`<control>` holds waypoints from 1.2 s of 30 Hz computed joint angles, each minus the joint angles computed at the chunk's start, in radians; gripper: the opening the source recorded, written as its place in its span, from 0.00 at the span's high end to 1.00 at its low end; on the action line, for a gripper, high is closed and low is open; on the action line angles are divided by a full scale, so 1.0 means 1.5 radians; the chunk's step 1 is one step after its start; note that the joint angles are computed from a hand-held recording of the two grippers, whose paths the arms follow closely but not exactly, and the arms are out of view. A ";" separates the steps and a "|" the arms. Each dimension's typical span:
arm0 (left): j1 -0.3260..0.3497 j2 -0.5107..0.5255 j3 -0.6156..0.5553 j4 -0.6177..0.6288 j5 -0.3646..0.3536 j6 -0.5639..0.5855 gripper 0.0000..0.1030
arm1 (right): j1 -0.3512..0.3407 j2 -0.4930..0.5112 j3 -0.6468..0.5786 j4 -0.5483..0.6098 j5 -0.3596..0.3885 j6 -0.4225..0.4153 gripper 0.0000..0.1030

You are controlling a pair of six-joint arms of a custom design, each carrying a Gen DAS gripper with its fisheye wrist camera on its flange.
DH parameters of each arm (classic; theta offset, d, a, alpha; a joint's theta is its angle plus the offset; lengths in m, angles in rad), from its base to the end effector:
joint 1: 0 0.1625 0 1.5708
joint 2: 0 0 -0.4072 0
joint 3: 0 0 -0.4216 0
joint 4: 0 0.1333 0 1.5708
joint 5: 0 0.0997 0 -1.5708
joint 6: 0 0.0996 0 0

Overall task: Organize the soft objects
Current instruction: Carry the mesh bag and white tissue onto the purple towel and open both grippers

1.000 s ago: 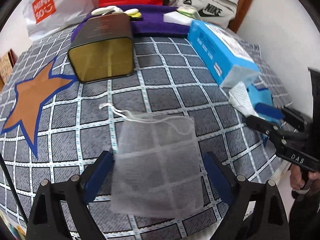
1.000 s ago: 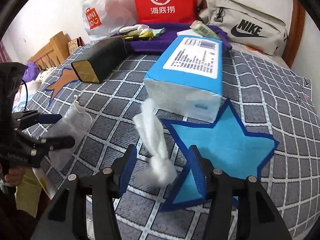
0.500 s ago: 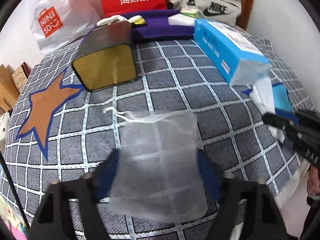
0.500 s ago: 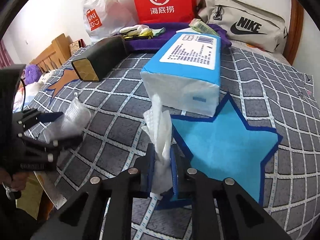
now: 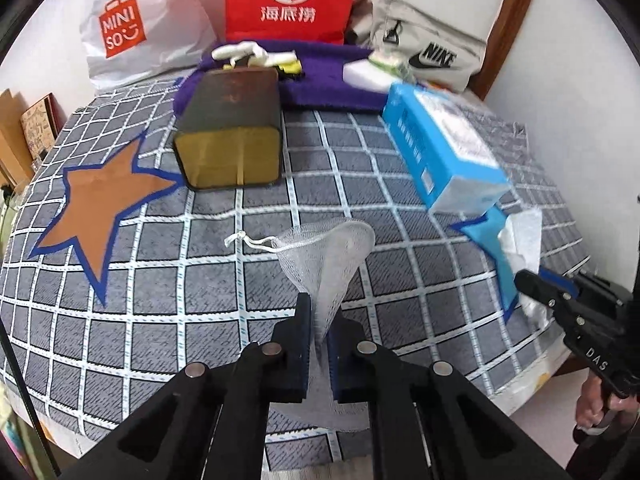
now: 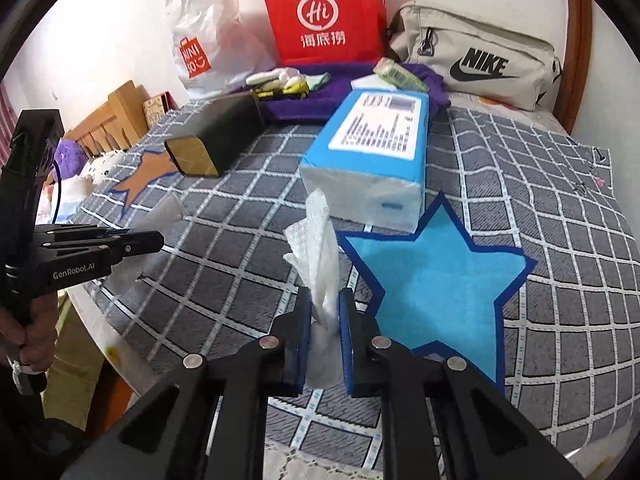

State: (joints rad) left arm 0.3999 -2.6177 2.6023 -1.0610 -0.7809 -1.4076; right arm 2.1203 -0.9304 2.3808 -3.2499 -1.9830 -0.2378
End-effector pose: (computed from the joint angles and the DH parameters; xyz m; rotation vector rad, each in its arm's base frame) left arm -0.0343 -0.2360 0.2637 -0.0320 2.3643 -0.7768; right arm 0.2947 -0.3023 0.0042 0.9912 -2.5581 0.4002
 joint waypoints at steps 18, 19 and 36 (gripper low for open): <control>-0.072 0.026 -0.102 0.106 0.051 -0.099 0.92 | 0.022 -0.073 -0.045 0.062 0.040 0.028 0.87; -0.061 0.033 -0.105 0.092 0.059 -0.084 0.92 | 0.019 -0.072 -0.052 0.064 0.047 0.027 0.87; 0.152 0.178 -0.148 -0.292 0.155 0.239 0.92 | 0.004 0.015 -0.225 0.131 0.082 -0.011 0.87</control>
State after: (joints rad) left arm 0.6275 -2.3512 2.3797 -1.4984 -0.5486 -1.0490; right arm 2.1259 -0.9086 2.0427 -3.0531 -1.8599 -0.2542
